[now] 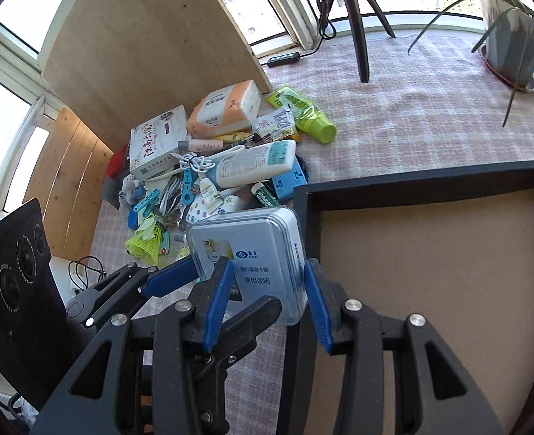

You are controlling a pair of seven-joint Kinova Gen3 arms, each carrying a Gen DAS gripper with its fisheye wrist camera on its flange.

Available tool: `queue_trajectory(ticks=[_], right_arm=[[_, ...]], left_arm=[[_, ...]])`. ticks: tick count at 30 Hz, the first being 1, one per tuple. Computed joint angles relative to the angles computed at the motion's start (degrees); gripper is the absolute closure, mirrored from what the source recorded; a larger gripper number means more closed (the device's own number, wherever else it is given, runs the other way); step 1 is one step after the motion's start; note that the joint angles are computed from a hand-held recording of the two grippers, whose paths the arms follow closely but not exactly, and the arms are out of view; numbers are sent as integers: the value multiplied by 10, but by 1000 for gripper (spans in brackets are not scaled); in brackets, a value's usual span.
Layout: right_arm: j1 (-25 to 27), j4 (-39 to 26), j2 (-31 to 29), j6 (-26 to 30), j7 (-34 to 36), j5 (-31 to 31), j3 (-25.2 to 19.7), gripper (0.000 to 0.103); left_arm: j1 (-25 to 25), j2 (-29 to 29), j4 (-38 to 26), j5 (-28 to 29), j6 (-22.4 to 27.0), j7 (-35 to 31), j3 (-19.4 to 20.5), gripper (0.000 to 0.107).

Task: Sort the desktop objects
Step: 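Carry the silver tin box into the black tray and release it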

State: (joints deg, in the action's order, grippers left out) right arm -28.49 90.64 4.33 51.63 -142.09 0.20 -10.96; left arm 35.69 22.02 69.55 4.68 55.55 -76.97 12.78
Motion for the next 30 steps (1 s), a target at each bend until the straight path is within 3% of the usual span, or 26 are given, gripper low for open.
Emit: queue_trajectory(ticks=[8, 13, 17, 30], right_arm=[[18, 76, -74, 22, -67, 19, -10, 62], [22, 72, -84, 69, -115, 69, -34, 62], [23, 72, -88, 66, -117, 73, -34, 62], [-37, -28, 24, 33, -29, 71, -28, 63]], left_arm=[[44, 43, -64, -4, 47, -32, 16, 46], [55, 39, -68, -11, 58, -39, 4, 46], [40, 26, -50, -14, 58, -28, -7, 46], [-66, -26, 66, -35, 47, 4, -39, 46]])
